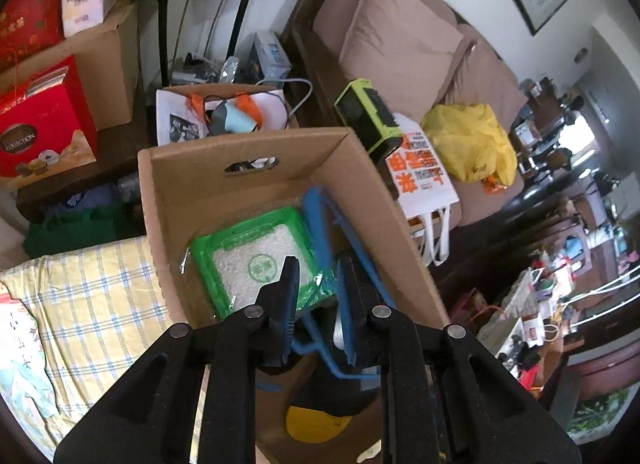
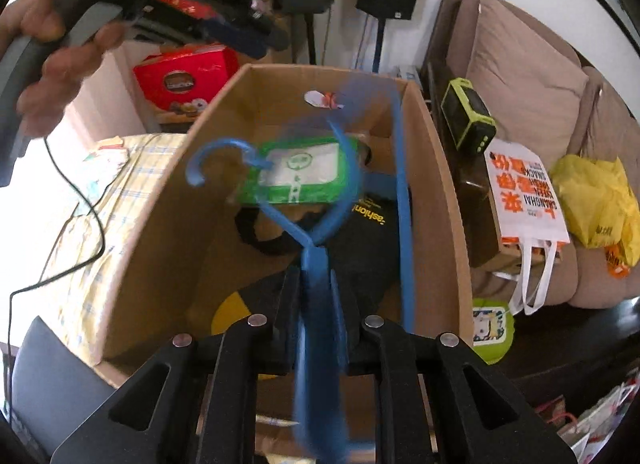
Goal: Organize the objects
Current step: 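Lower the blue hangers into the box and open both grippers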
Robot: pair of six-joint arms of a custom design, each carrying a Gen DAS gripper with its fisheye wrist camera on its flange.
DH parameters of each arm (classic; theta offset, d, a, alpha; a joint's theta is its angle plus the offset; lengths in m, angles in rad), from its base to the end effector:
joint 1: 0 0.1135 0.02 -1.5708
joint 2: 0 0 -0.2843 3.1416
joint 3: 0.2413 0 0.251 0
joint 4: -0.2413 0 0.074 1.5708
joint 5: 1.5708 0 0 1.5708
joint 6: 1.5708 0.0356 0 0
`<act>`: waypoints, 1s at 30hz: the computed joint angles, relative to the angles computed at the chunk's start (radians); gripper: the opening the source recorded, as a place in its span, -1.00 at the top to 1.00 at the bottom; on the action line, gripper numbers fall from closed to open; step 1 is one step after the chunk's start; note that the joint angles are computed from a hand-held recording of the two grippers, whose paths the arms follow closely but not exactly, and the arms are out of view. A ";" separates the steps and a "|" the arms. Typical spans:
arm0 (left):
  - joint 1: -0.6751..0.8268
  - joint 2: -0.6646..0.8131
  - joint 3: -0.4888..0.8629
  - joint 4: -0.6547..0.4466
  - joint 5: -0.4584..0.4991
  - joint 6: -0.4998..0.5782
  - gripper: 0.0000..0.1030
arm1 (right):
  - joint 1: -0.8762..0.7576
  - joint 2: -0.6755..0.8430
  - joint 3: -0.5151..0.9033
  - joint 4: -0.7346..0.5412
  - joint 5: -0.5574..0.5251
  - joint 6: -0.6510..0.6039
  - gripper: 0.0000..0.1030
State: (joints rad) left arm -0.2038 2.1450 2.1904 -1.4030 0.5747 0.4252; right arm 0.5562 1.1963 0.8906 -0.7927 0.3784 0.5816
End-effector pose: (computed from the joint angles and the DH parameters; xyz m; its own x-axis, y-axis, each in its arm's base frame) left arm 0.4242 -0.1074 0.3217 -0.7554 0.5097 -0.4119 0.6522 0.6460 -0.3967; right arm 0.1897 0.1025 0.2666 -0.8230 0.0895 -0.5609 0.1248 0.9919 -0.0249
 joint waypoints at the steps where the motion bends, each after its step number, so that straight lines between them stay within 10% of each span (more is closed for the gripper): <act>1: -0.001 -0.012 -0.025 0.016 -0.006 0.002 0.68 | -0.026 0.011 -0.008 0.018 -0.022 -0.021 0.80; 8: 0.053 -0.070 -0.135 0.047 -0.018 0.109 0.57 | -0.104 0.062 -0.039 0.089 -0.055 -0.056 0.85; 15: 0.150 -0.175 -0.279 0.094 -0.029 0.236 -0.20 | -0.081 0.035 -0.032 0.084 -0.045 -0.009 0.78; 30: 0.350 -0.276 -0.501 0.188 -0.062 0.391 -0.68 | 0.077 0.089 0.106 0.003 0.086 0.157 -0.47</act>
State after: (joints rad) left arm 0.1459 1.8688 1.6893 -1.2146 0.5128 0.8163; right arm 0.6328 1.2849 0.9962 -0.7899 0.4640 0.7383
